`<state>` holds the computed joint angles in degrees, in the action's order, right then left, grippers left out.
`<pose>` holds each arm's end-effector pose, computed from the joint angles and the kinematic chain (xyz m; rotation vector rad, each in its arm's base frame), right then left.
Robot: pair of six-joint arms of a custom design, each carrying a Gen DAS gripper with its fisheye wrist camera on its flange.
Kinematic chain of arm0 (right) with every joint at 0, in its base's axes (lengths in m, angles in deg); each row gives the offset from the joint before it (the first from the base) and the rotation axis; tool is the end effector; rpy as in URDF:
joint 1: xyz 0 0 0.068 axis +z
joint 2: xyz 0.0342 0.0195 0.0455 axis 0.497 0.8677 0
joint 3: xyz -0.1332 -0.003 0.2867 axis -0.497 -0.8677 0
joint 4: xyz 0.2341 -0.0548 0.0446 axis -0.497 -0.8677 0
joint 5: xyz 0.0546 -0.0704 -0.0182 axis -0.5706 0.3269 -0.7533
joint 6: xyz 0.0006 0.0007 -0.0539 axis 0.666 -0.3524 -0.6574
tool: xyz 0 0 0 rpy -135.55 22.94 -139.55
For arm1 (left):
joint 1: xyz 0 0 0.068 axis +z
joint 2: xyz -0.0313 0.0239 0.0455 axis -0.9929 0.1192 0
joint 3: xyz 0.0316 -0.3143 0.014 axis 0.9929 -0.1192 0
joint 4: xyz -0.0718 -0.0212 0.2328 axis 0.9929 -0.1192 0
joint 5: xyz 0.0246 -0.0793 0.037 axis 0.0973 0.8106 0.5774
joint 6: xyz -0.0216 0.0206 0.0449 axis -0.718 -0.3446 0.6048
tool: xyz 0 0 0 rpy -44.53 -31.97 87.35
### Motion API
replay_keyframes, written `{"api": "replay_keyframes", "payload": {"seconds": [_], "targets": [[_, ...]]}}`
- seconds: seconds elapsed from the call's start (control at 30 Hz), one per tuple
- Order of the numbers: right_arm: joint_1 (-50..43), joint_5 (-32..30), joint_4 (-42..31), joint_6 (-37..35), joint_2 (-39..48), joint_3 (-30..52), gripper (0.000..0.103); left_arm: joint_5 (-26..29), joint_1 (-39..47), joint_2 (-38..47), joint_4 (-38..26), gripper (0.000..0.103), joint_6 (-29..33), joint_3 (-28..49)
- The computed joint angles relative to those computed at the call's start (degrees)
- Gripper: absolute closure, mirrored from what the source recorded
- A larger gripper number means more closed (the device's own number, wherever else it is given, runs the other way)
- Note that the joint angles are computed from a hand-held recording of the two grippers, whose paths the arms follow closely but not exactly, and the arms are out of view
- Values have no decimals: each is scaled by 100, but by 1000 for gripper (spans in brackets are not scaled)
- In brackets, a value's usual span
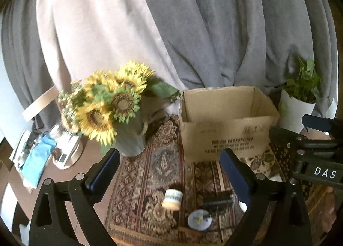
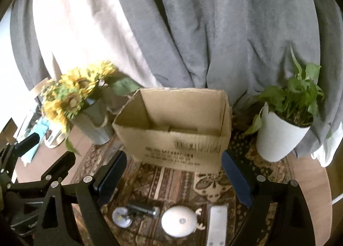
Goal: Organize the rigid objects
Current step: 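Withdraw both tools from the box back over the rug, then grasp the round barcode tin with the left tool while the right tool approaches the white lamp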
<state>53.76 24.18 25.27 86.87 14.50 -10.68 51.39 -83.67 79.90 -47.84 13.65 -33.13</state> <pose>0.2700 0.1049 0.2918 0.2565 2.2064 0.0295 0.2942 -0.0083 0.2921 0.4482 2.1365 0.0017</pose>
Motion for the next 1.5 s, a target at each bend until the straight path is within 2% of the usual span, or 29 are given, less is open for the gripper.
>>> {"api": "replay_keyframes", "payload": {"seconds": [0.27, 0.6, 0.97, 1.2, 1.5], "targets": [[398, 12, 127, 226, -398, -644, 12, -17, 173, -710, 206, 1, 113, -910], [803, 250, 41, 821, -570, -1104, 12, 323, 323, -900, 341, 0, 578, -1365], [972, 246, 16, 1240, -306, -1352, 12, 613, 458, -571, 457, 0, 1068, -1675], [946, 106, 290, 1256, -5, -1524, 12, 731, 503, -268, 983, 0, 1325, -1997], [802, -113, 771, 1084, 624, -1679, 12, 575, 353, 594, 1681, 0, 1518, -2221]]}}
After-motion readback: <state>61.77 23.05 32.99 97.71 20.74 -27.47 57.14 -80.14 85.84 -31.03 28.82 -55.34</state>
